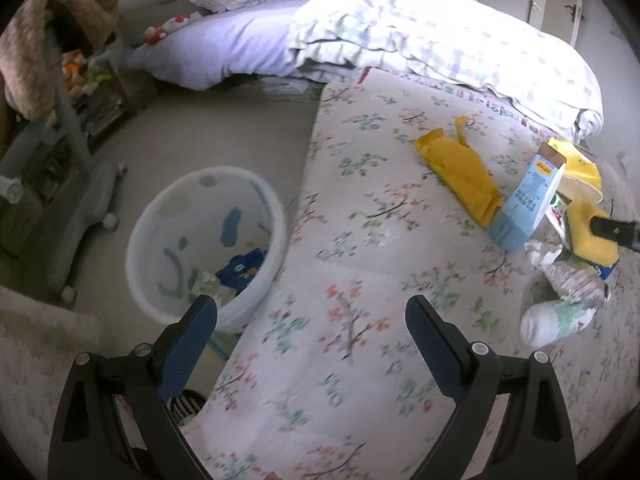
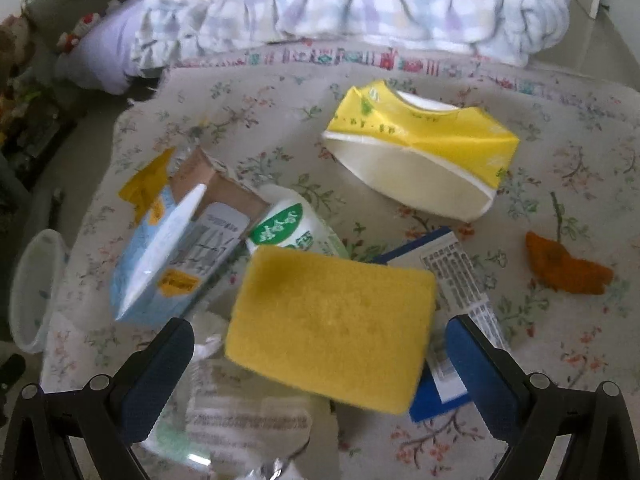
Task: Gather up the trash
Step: 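Grasp the blue milk carton with the left tool while the right tool grasps the yellow sponge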
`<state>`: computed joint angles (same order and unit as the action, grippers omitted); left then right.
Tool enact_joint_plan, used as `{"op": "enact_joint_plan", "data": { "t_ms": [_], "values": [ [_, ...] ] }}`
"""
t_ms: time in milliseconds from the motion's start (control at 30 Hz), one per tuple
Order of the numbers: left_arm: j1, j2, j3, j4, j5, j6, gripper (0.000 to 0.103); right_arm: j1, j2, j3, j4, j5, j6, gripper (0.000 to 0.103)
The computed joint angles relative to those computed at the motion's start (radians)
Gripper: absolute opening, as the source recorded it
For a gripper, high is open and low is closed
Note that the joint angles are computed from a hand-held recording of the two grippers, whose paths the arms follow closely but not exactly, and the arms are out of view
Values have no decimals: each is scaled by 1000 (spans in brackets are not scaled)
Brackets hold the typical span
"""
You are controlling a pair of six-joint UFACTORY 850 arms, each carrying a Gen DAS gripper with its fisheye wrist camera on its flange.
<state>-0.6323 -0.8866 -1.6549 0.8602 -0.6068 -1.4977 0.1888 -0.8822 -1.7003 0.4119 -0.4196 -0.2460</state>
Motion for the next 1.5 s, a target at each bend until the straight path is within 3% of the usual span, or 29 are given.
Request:
{"op": "enact_joint_plan", "data": {
  "t_ms": [67, 133, 233, 500, 767, 1033, 1167, 1367, 1500],
  "values": [
    [1, -27, -52, -29, 1, 44, 97, 5, -19, -21, -77, -10, 70, 103],
    [1, -57, -108, -62, 10, 93, 97, 5, -26, -26, -110, -21, 104, 96],
    [2, -105, -192, -136, 30, 173, 97, -6, -9, -3, -79, -10, 80, 87],
    [-9, -251, -436, -332, 74, 381, 97, -46, 70, 85, 122, 35, -92, 85],
    [-31, -346, -580, -216, 76, 355, 96, -96, 100, 130, 197, 45, -140, 85],
    [-28, -443, -726, -277, 105, 485, 95, -133, 118, 165, 249, 37, -166, 85],
    [-26, -489, -798, -361, 99, 577, 88, -140, 121, 167, 259, 35, -176, 85],
    [-25, -488, -789, -387, 117, 587, 70, -140, 115, 161, 246, 26, -162, 85],
    [-25, -460, -743, -402, 145, 598, 46, -135, 113, 157, 246, 27, -164, 85]
  ]
}}
